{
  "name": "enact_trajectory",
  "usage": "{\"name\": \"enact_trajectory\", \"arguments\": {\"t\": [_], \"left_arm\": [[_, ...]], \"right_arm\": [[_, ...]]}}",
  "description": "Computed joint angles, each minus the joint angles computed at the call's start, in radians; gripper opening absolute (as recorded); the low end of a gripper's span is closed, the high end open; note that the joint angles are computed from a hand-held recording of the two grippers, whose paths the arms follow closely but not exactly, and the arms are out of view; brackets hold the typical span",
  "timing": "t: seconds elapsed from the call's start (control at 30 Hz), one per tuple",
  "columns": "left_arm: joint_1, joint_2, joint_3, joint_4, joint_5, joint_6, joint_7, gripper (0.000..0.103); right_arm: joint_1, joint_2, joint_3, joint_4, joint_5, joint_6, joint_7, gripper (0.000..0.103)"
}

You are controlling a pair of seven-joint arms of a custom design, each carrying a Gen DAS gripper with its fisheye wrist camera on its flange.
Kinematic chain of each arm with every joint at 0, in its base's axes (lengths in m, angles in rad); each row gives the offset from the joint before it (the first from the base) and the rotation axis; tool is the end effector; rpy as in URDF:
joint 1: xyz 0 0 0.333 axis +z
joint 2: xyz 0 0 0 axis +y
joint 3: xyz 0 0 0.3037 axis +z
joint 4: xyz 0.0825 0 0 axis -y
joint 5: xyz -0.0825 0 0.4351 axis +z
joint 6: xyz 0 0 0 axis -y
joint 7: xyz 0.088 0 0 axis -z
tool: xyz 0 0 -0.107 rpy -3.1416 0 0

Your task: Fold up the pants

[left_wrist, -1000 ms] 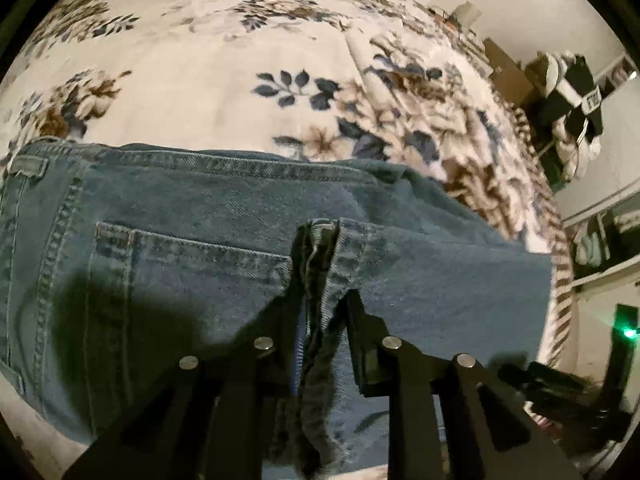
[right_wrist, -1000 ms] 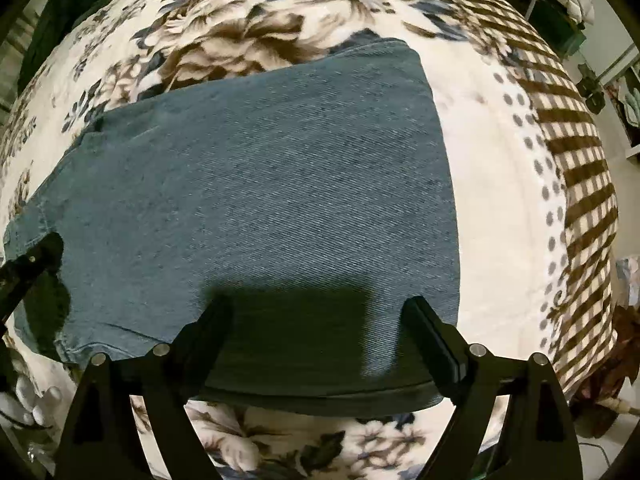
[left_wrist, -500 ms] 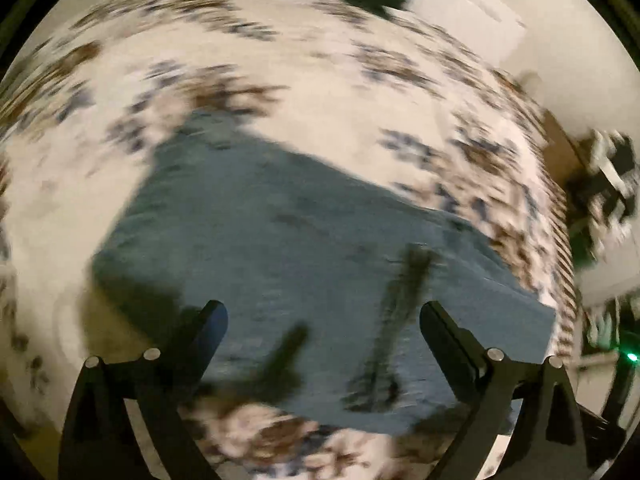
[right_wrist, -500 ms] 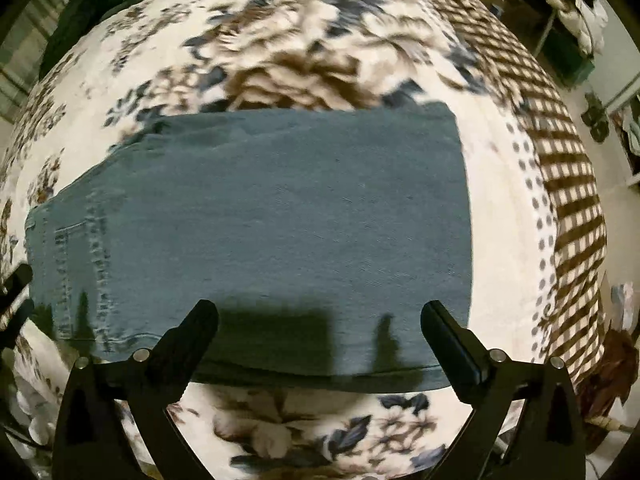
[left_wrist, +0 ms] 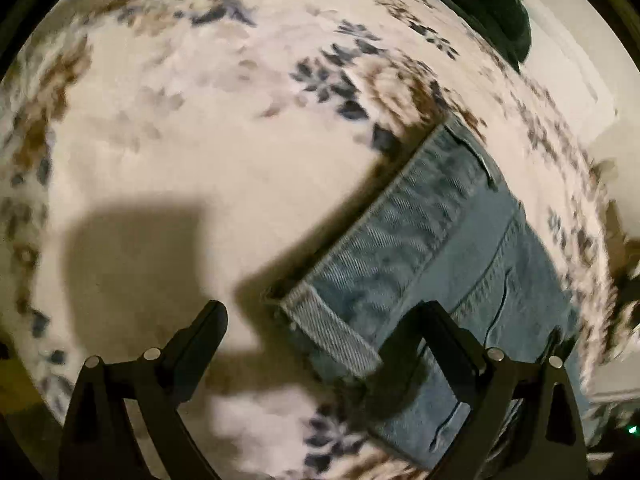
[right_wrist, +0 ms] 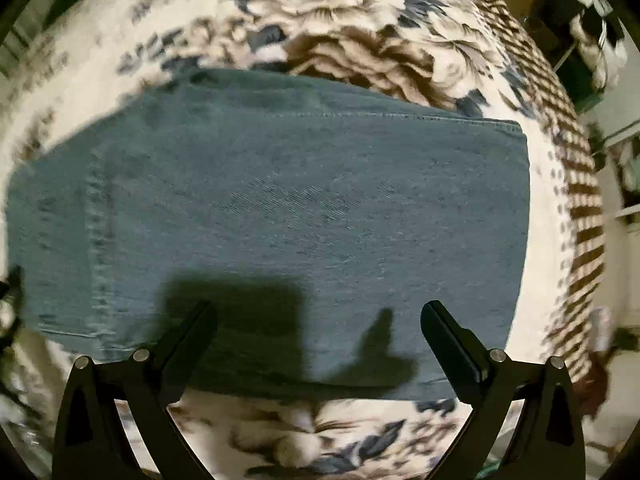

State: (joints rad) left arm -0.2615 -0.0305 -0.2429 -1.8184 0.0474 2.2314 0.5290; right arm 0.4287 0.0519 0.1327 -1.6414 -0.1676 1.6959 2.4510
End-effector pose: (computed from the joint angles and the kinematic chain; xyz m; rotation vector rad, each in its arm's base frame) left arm 0.5615 -0.3102 0.5665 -2.6013 1.5165 -0.6763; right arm 0.5413 0.3197 0.5554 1.8565 -2.5131 0.2494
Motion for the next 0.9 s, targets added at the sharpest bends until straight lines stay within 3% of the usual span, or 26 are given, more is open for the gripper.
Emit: {"name": "enact_trajectory", "arguments": {"t": [0.07, 0.1, 0.13, 0.17, 0.2, 0.23, 0.3, 0.57, 0.63, 0.7, 0.77, 0.87, 0.9], "left_arm": [[0.006, -0.009, 0.009, -0.037, -0.054, 0.075, 0.017, 0.097], [0.007, -0.017, 0.011, -0.059, -0.08, 0.126, 0.04, 0.089], [0.009, -0.025, 0.013, -0.077, -0.092, 0.175, 0.057, 0.072], [0.011, -0.032, 0.011, -0.087, -0.074, 0.208, 0.059, 0.066], [0.012, -0.034, 0.009, -0.088, -0.064, 0.221, 0.058, 0.052], [0.012, -0.039, 0.009, -0.094, -0.071, 0.241, 0.068, 0.044], [0.014, -0.057, 0.007, -0.111, -0.067, 0.275, 0.064, 0.038], [0.025, -0.103, -0.014, -0.14, 0.019, 0.393, -0.082, 0.026], [0.02, -0.095, -0.003, -0.164, -0.026, 0.457, -0.066, 0.026], [0.018, -0.072, 0.009, -0.186, -0.091, 0.515, -0.063, 0.036], [0.007, -0.042, 0.027, -0.211, -0.218, 0.587, -0.002, 0.04], [0.009, -0.011, 0.029, -0.215, -0.286, 0.612, 0.041, 0.04], [0.014, -0.004, 0.025, -0.208, -0.254, 0.615, 0.025, 0.037]], "right_arm": [[0.004, 0.024, 0.002, 0.019, -0.008, -0.024, -0.001, 0.103], [0.007, 0.034, 0.002, 0.027, -0.01, -0.035, 0.0, 0.103], [0.009, 0.037, 0.001, 0.028, -0.008, -0.036, 0.001, 0.103], [0.011, 0.04, 0.001, 0.028, -0.008, -0.039, 0.005, 0.103], [0.013, 0.042, 0.001, 0.029, -0.011, -0.043, 0.007, 0.103], [0.015, 0.044, 0.001, 0.03, -0.014, -0.046, 0.007, 0.103], [0.022, 0.05, 0.002, 0.034, -0.026, -0.061, 0.006, 0.103], [0.024, 0.045, -0.002, 0.021, -0.028, -0.064, -0.002, 0.103], [0.022, 0.043, -0.003, 0.018, -0.027, -0.062, -0.007, 0.103], [0.02, 0.041, -0.003, 0.014, -0.026, -0.059, -0.014, 0.103], [0.018, 0.038, -0.004, 0.011, -0.022, -0.056, -0.016, 0.103], [0.014, 0.03, -0.004, -0.003, -0.018, -0.048, -0.024, 0.103], [0.012, 0.026, -0.005, -0.011, -0.015, -0.043, -0.027, 0.103]]}}
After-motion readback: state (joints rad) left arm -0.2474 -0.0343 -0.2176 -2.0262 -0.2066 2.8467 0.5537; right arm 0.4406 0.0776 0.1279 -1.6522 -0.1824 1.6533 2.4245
